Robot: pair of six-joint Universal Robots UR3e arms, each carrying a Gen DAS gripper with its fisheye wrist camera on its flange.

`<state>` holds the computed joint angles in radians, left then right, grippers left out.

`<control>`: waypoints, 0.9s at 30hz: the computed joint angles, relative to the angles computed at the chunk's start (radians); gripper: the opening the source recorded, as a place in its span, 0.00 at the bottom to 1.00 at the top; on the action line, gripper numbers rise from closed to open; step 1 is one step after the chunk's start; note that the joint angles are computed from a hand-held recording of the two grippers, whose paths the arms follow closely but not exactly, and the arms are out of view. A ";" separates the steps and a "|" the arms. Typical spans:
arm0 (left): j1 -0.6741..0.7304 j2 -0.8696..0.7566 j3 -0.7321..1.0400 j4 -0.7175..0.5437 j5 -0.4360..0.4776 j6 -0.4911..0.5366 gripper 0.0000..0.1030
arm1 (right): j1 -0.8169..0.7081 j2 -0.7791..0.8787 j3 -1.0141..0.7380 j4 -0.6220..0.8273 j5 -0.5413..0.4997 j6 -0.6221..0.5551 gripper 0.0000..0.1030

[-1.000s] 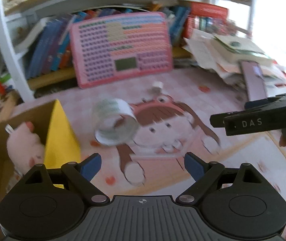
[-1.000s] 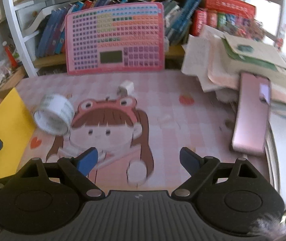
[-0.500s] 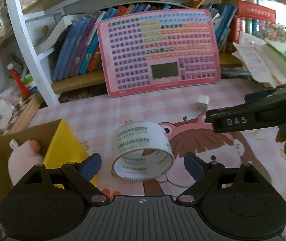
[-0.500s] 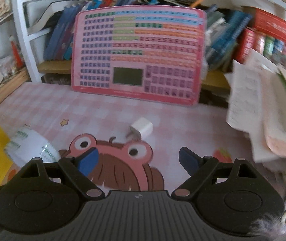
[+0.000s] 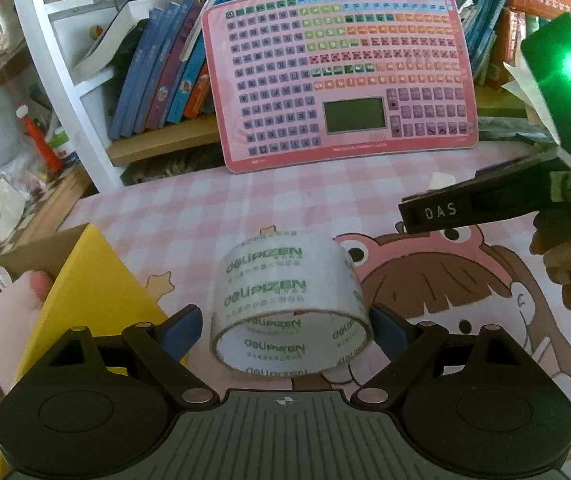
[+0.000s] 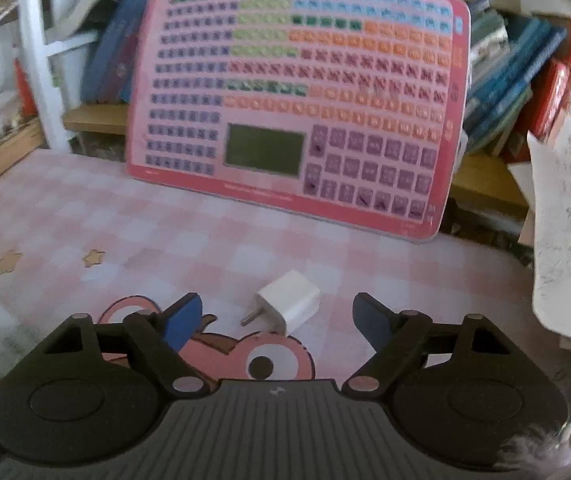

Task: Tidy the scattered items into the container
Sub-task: 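Grasp the clear tape roll with the left tool while the right tool grasps the white charger, then lift the tape roll and white charger off the desk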

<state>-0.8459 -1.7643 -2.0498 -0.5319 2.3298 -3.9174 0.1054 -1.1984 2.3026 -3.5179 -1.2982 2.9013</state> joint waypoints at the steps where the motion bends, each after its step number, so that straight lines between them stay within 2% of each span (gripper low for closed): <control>1: 0.008 -0.002 -0.002 0.013 -0.008 0.007 0.89 | 0.000 0.010 -0.011 0.012 -0.003 0.006 0.68; 4: 0.024 -0.012 -0.004 0.043 -0.023 0.024 0.89 | -0.003 0.036 -0.035 0.033 -0.009 0.010 0.54; 8: 0.033 -0.027 -0.004 0.066 -0.025 0.035 0.89 | -0.036 0.032 -0.015 0.020 0.042 -0.011 0.40; 10: 0.037 -0.027 -0.017 0.094 -0.029 0.043 0.88 | -0.048 0.015 -0.007 0.040 0.053 -0.013 0.40; 12: 0.036 -0.027 -0.028 0.119 -0.028 0.056 0.82 | -0.056 -0.005 0.009 0.049 0.055 -0.007 0.40; 16: 0.041 0.001 -0.068 0.183 -0.073 0.098 0.82 | -0.078 -0.075 0.065 0.080 0.073 -0.009 0.40; 27: -0.044 0.072 -0.062 0.134 -0.066 0.127 0.82 | -0.129 -0.353 0.264 0.199 0.123 -0.063 0.40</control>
<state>-0.8900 -1.6922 -2.1121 -0.3984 2.2639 -3.7908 -0.0233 -1.5512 2.5667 -3.3185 -1.1751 2.8383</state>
